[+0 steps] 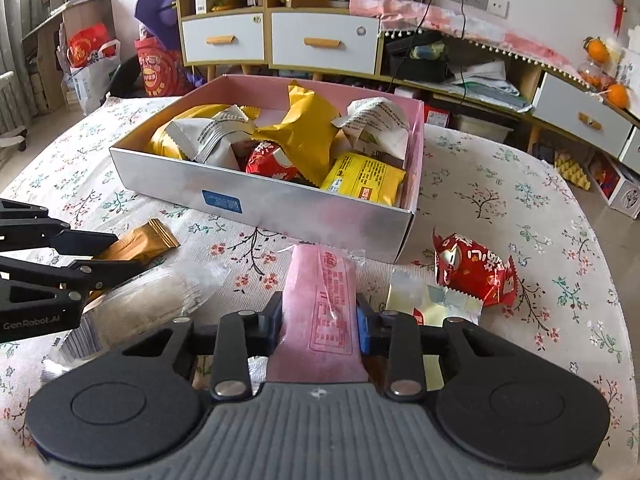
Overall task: Organize snacks
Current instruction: 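Grasp the gold foil bar with the left tool while the right tool grasps the pink packet, then carry the gold bar and pink packet into the box and release them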
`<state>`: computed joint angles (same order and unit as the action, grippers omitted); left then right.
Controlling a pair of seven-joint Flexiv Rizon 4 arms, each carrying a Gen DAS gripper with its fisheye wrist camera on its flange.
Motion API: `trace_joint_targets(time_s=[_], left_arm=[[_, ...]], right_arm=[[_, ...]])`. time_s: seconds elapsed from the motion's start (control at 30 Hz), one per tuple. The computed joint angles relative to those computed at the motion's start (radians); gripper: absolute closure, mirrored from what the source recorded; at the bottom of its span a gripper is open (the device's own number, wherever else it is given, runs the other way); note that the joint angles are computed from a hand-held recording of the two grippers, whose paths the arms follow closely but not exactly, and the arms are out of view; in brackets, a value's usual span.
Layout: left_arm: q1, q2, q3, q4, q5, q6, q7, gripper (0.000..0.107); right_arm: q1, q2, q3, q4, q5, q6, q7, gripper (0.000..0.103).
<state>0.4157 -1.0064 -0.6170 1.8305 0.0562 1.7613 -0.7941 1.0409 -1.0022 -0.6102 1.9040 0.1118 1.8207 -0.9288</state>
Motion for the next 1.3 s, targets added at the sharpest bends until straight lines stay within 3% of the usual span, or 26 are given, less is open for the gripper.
trace_joint_targets(time_s=[0.17, 0.33, 1.0, 1.3], left_arm=[[-0.028, 0.052, 0.034, 0.014, -0.057, -0.053, -0.04, 0.079], [-0.018, 0.067, 0.021, 0.03, -0.093, -0.083, -0.042, 0.079], [0.043, 0.088, -0.068, 0.049, -0.138, -0.087, -0.081, 0.079], [0.04, 0.079, -0.091, 0.013, -0.137, -0.066, -0.141, 0.08]], right_arm=[[0.004, 0.012, -0.003, 0.005, -0.011, -0.021, -0.001, 0.073], [0.023, 0.024, -0.023, 0.021, -0.025, -0.036, 0.013, 0.073], [-0.016, 0.099, -0.002, 0.033, -0.025, -0.025, 0.055, 0.073], [-0.073, 0.096, 0.041, -0.027, 0.024, 0.036, 0.075, 0.073]])
